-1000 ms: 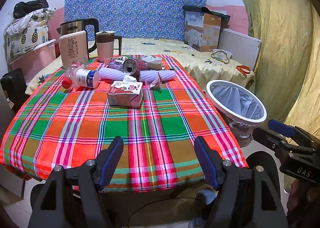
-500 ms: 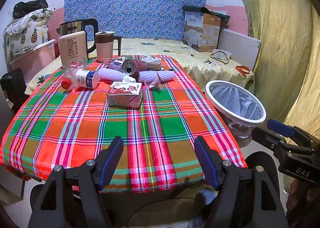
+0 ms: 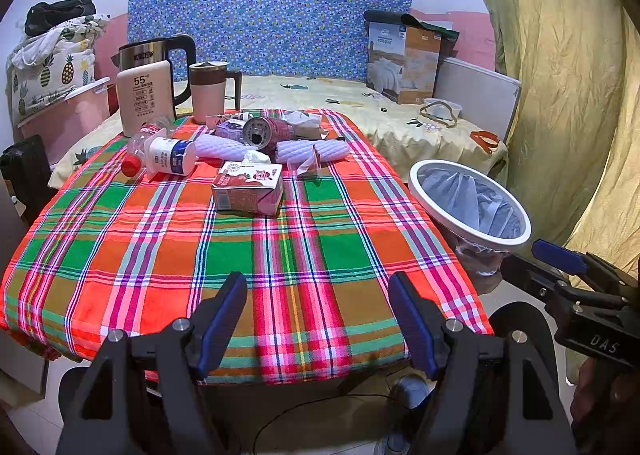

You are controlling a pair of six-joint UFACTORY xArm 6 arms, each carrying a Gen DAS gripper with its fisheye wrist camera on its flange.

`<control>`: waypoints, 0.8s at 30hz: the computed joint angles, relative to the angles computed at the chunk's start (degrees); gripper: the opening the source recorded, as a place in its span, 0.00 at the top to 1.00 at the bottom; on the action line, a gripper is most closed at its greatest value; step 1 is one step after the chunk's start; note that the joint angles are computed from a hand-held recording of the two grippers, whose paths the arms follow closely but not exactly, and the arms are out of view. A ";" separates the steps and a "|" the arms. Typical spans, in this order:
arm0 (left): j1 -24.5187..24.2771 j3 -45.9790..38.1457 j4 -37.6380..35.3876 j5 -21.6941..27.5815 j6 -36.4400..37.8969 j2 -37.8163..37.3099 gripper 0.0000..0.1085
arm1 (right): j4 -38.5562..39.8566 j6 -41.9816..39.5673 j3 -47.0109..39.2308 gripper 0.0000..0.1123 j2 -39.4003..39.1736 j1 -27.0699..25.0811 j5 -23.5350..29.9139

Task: Collect trash

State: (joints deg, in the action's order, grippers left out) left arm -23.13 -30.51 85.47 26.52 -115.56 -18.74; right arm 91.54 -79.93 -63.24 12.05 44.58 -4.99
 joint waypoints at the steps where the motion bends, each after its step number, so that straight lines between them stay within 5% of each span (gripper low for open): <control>1: 0.09 0.07 0.14 -0.08 -0.10 -0.04 0.31 | 0.47 -0.52 -0.11 0.33 0.03 0.00 -0.01; 24: 0.97 -0.13 1.21 -2.12 -0.56 0.09 0.31 | -0.17 0.22 0.01 0.33 0.26 -0.21 0.53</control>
State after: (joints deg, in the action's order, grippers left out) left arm -22.16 -30.64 86.68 24.40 -116.11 -18.65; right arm 91.37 -79.71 -63.23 12.31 44.37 -4.46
